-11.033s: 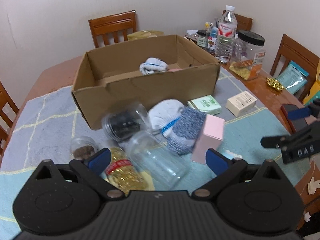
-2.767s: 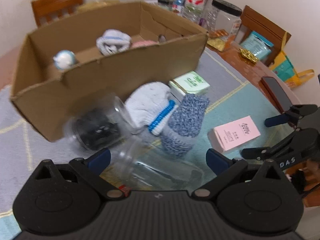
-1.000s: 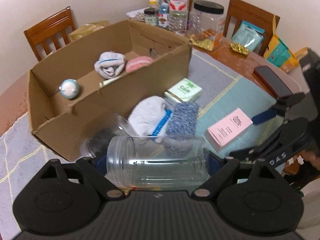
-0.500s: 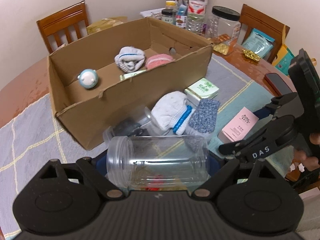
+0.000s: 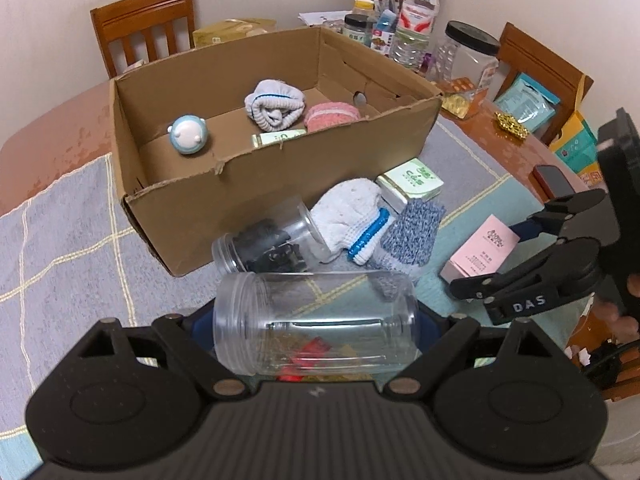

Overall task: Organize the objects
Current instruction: 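Grasp the empty clear plastic jar with the left tool while the right tool grasps the pink box, then carry the jar and pink box into the cardboard box and open both tools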

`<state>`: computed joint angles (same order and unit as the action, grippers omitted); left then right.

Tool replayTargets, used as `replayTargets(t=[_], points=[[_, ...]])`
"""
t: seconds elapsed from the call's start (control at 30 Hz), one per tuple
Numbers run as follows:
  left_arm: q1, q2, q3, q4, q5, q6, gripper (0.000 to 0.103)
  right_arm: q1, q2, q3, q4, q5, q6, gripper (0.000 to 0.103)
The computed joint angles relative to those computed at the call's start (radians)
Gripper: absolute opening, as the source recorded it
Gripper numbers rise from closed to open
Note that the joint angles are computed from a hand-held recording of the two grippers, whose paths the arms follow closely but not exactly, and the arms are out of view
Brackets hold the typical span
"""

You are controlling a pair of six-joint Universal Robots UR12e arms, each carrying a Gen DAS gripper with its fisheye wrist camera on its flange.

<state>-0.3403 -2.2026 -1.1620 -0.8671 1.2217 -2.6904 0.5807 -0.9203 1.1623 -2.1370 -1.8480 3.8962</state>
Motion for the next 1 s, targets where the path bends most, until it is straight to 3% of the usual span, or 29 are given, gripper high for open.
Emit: replayTargets(t=[0.33,0.57,0.73,0.9,0.97,1.0], points=[[-0.002,0.001,0.046,-0.013,-0.004,0.003,0.090,-0.013,-0.047,0.011,-0.060,0.041,-0.137,0.086],[-0.007,-0.031,0.128,-0.005,0.016,-0.004,0.090,-0.026,-0.039,-0.049,-0.099,0.082,-0.232,0.086],[-0.013,-0.087,0.234,0.012,0.052,-0.019,0.090,-0.035,-0.007,-0.127,-0.127,0.078,-0.319,0.086],[-0.019,-0.186,0.396,0.004,0.089,-0.097,0.091,-0.037,0.026,-0.188,-0.132,0.059,-0.371,0.086],[-0.020,-0.214,0.425,0.032,0.102,-0.099,0.101,-0.038,0.043,-0.218,-0.128,0.049,-0.382,0.086],[-0.026,-0.229,0.449,0.023,0.146,-0.111,0.101,-0.038,0.047,-0.224,-0.131,0.048,-0.387,0.086]])
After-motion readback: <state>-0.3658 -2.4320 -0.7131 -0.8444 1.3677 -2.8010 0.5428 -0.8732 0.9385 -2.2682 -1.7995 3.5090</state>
